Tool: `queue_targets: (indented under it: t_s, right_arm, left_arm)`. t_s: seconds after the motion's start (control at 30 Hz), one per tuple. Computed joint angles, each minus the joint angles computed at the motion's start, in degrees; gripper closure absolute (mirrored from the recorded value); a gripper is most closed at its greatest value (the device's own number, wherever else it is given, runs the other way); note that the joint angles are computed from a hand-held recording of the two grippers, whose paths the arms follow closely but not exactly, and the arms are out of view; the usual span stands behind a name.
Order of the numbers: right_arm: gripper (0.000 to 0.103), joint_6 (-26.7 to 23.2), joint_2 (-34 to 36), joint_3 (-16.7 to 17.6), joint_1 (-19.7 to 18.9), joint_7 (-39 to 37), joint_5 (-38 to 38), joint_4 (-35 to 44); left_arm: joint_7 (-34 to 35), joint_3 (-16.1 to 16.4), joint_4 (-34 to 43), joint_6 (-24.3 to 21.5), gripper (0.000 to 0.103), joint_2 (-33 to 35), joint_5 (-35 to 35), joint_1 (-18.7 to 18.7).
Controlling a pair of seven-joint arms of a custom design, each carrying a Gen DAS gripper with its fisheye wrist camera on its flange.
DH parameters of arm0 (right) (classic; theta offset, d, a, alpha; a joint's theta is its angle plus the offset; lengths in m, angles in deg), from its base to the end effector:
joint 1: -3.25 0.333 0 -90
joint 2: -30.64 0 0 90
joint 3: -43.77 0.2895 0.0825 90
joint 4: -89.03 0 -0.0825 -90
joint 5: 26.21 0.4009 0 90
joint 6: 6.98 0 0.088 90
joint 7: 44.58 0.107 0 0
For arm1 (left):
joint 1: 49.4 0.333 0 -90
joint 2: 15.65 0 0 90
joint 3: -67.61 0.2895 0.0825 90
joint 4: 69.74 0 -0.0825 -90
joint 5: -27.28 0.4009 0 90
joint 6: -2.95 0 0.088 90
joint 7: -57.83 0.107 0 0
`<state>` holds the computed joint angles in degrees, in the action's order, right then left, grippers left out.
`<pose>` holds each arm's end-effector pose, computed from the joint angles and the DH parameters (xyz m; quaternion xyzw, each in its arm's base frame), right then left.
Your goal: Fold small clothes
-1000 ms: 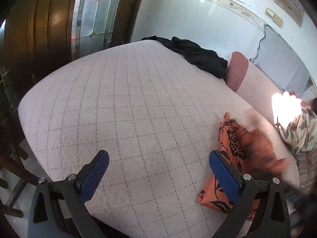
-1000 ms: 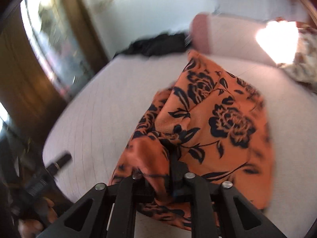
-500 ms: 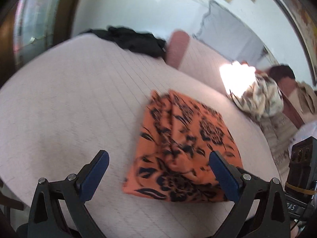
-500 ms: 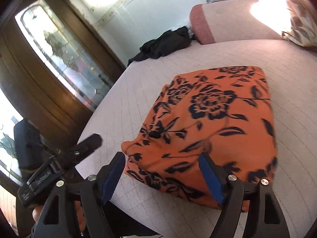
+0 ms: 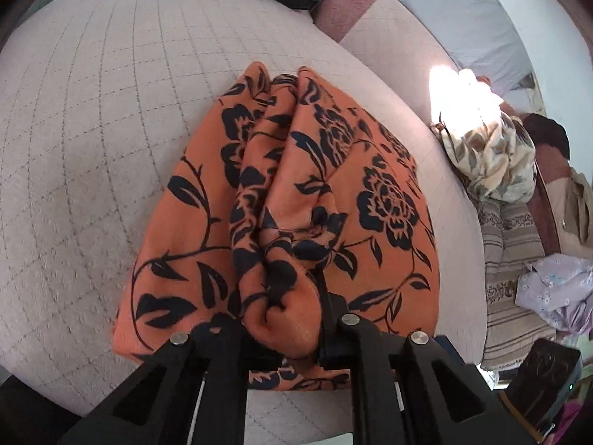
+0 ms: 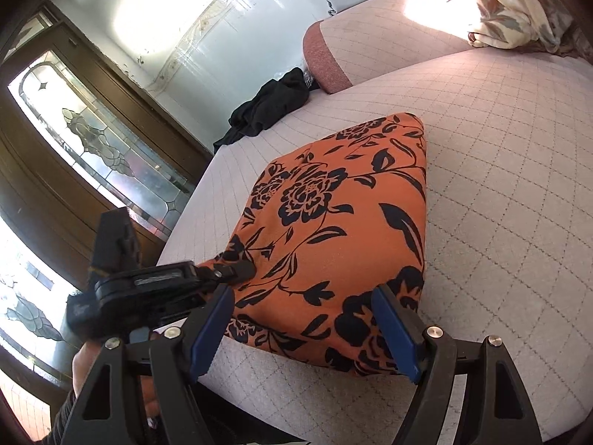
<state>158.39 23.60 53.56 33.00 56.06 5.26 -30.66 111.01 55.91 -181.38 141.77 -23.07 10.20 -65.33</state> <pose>0.4670 0.3511 0.5491 -0.6424 0.6125 0.0123 0.4606 0.5172 -0.2781 0.5726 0.7689 -0.5563 0.3118 0.0461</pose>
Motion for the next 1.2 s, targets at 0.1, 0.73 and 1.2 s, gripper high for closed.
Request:
queue_targets:
  t_s: [0.1,0.73,1.2]
  right_arm:
    - [0.023,0.0,-0.1,0.3,-0.3,1.3,-1.4,0.0]
    - [0.023,-6.0,3.1,1.3,-0.9,8.5,-12.9,5.9]
    - [0.017,-13.0,10.9,-1.3,-1.1,-16.8,32.3,16.8]
  left_arm:
    - [-1.6,-2.1,0.8,1.3,0.093,-2.7,11.6,0.3]
    - [-0.9,2.9,-14.5,7.9,0.089,-10.3,5.2,-2.6]
    - [-3.5,0.3,-12.2,4.4,0.085,-9.6,12.0,-0.5]
